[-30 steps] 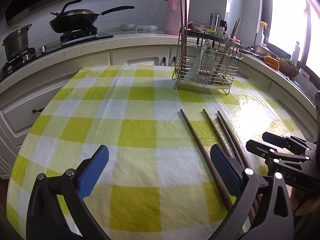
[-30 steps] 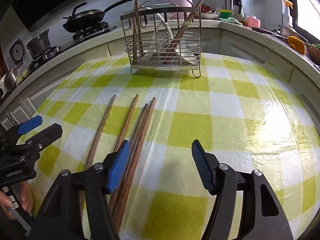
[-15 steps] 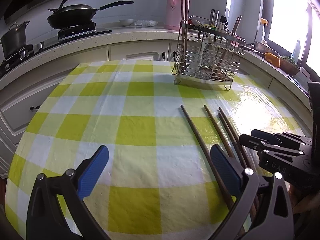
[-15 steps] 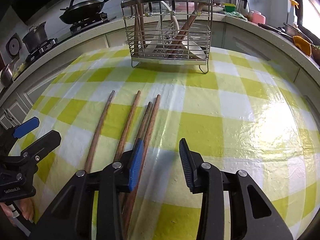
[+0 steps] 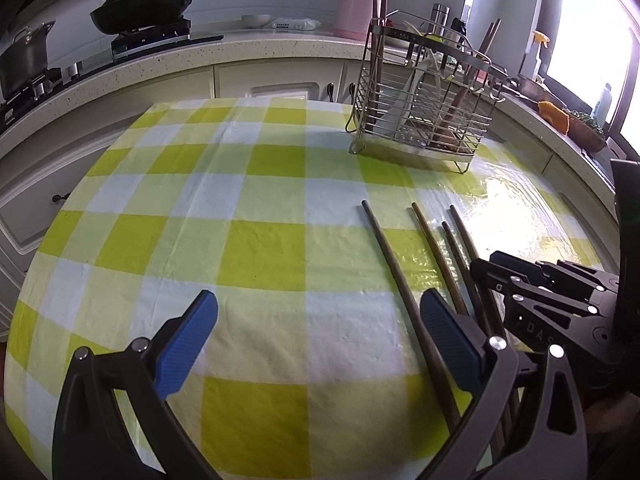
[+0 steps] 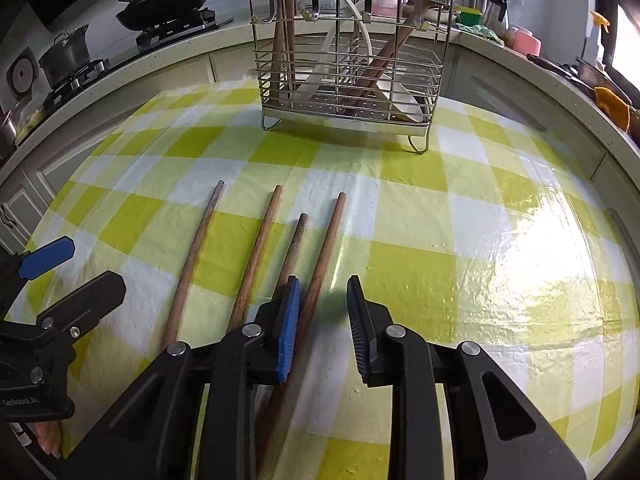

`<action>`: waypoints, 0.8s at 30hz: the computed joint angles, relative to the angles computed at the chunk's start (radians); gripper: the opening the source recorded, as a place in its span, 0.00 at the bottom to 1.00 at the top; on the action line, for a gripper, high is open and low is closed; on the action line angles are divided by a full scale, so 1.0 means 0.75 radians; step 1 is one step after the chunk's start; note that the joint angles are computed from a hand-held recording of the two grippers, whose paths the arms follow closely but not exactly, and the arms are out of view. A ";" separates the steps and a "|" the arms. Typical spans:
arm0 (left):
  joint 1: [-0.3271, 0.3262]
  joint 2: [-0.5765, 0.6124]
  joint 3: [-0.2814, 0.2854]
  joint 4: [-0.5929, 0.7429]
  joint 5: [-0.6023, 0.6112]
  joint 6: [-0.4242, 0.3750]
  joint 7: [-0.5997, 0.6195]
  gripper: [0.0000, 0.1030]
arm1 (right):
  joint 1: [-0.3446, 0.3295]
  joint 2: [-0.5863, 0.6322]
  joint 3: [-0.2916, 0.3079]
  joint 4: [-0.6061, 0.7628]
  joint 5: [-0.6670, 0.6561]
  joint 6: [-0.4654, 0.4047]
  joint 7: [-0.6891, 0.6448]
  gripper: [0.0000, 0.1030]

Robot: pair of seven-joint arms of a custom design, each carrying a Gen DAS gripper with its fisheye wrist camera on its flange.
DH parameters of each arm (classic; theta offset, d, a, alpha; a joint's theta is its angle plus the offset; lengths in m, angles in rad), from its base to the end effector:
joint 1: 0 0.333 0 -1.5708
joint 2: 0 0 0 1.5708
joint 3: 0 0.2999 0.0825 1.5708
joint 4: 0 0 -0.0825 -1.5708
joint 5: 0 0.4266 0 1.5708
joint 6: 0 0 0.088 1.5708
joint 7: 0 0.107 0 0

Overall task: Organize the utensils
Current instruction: 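Grasp one wooden chopstick with the right tool while the left tool grasps another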

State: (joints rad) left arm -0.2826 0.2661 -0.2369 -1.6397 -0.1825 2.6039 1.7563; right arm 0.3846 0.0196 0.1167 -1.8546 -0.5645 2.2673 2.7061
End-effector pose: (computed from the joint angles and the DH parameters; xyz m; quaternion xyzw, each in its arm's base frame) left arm 0.6381 -0.3408 0.5171 -0.4559 0.8157 -0.3359 0.1184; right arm 0.5712 0.2969 0.5212 -0.5443 0.7806 -0.2371 0.1957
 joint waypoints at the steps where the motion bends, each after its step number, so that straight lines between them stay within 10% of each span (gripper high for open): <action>1: -0.008 0.018 0.004 0.027 0.014 -0.022 -0.019 0.94 | -0.001 0.002 -0.001 0.002 -0.003 -0.001 -0.006 0.20; 19: -0.181 0.161 0.058 0.232 0.385 -0.178 -0.224 0.31 | -0.071 -0.246 0.022 -0.297 0.051 0.130 0.037 0.11; 24: -0.174 0.165 0.046 0.242 0.388 -0.193 -0.217 0.28 | -0.079 -0.220 0.024 -0.267 0.072 0.127 -0.008 0.11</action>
